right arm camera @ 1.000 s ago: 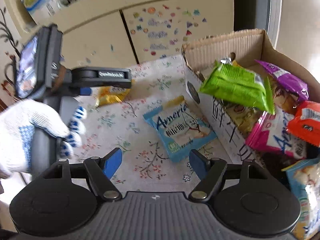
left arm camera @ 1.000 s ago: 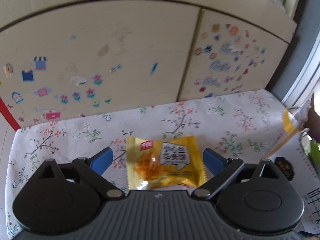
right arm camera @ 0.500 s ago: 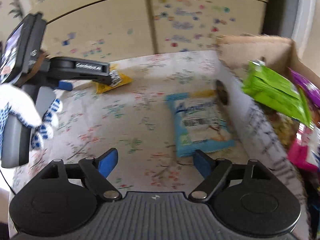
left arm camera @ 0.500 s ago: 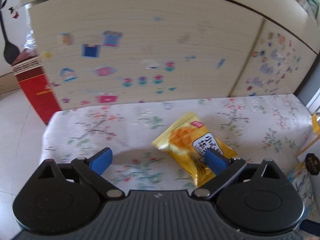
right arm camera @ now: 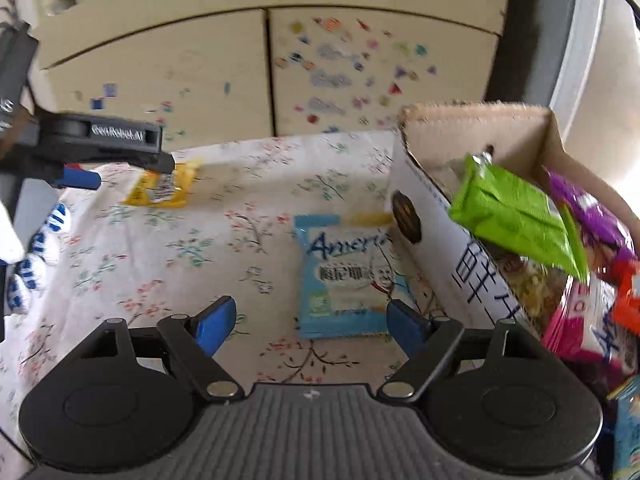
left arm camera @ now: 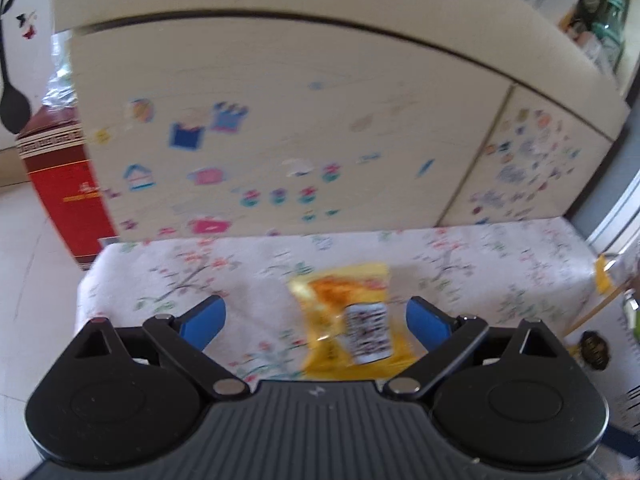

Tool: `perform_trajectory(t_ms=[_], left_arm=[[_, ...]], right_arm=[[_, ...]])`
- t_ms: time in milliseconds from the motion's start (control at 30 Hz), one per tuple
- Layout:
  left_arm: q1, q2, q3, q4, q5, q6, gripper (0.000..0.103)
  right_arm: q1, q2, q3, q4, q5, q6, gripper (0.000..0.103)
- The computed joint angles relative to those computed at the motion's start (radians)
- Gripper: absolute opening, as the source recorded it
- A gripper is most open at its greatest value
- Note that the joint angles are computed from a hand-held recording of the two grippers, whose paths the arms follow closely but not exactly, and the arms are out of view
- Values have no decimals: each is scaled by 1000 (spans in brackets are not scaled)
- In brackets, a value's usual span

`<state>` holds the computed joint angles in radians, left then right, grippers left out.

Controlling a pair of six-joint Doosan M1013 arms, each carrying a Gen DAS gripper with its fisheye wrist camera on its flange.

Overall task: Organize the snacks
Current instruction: 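Move the left tool to the yellow cake bag while the right tool approaches the blue Amerie bag, then close the left tool on the yellow cake bag while the right tool grasps the blue Amerie bag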

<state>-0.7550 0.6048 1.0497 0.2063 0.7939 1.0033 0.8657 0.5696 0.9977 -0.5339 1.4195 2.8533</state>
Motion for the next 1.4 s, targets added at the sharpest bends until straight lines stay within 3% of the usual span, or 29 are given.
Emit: perform_trajectory(t_ms=[200,400,567,767,967,1100,1300,1400], left_arm=[[-15,33,-49,-37,14,40,97],[-19,56,-76,26,91,1,96],[-2,38,-42,-3,32,-39,96],[-6,42,-53,-64,14,48,97],[-20,64,-77,-11,56,35,97],[-20,60,-64,44,67,17,95],[-10,44,-36,23,14,-2,95],[-21,53,-49,43,38,29,95]], right_arm=[[-9,12,-3,5,4,2,95],[-7,-11,28,36,-117,-72,94],[5,2,7,-42,-67,2,94],[-7,11,3,-44,-4,89,94],[-15,12,16,-13,-33,60,98],[-16,-4,36,-4,-103,34,97],[-17,3,28,-21,-67,99,97],[-25,2,36,-16,-68,151,97]])
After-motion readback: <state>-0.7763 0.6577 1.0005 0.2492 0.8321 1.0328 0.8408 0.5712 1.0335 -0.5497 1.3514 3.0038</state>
